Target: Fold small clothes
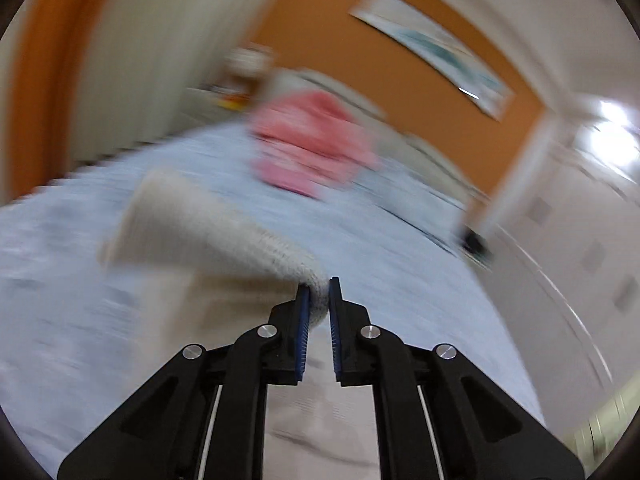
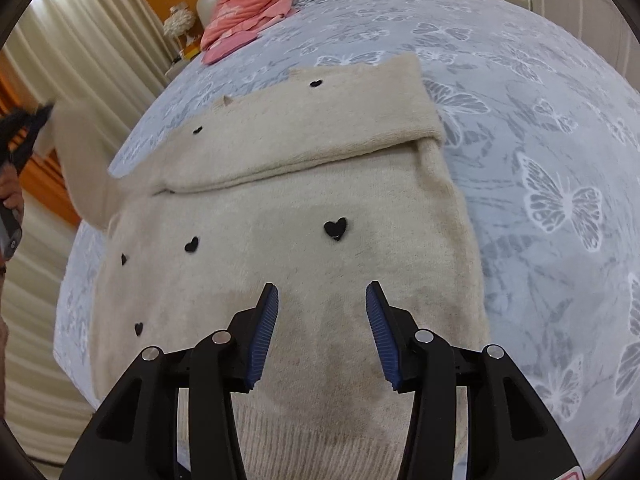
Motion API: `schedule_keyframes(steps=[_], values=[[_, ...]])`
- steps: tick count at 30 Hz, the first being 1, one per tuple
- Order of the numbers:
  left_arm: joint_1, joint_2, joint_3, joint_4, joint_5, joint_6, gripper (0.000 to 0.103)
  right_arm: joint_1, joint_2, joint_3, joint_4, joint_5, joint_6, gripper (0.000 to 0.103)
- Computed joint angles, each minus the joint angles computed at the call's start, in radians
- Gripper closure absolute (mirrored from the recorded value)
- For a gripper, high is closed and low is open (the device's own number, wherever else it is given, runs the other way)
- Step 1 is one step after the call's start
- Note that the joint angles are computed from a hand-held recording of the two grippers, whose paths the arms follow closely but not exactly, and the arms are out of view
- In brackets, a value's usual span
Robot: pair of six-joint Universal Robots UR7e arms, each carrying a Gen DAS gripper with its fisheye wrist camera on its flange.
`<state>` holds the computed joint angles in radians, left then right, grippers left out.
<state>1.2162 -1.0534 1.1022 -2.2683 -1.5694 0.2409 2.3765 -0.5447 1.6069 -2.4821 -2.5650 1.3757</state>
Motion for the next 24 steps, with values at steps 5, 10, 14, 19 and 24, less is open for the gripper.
schedule_keyframes(steps=[5, 10, 14, 19, 24], values=[[-0.087, -0.088, 0.380, 0.010, 0.048, -0.012, 0.018, -0.001, -0.041, 0.053, 0.009, -0.021, 0.026, 0.049], [-0.014, -0.151, 0.525, -0.025, 0.038, -0.099, 0.017, -0.036, -0.087, 0.097, -0.079, -0.012, -0.108, 0.044], [0.060, -0.173, 0.471, -0.045, 0.081, -0.191, 0.013, -0.112, -0.065, 0.081, -0.370, 0.040, -0.406, 0.043], [0.145, -0.001, 0.157, 0.036, 0.119, -0.393, 0.012, -0.238, -0.021, -0.024, -0.521, 0.114, -0.543, 0.043], [0.211, 0.103, -0.004, 0.052, 0.073, -0.581, 0.013, -0.343, 0.012, -0.093, -0.605, 0.217, -0.511, 0.049]])
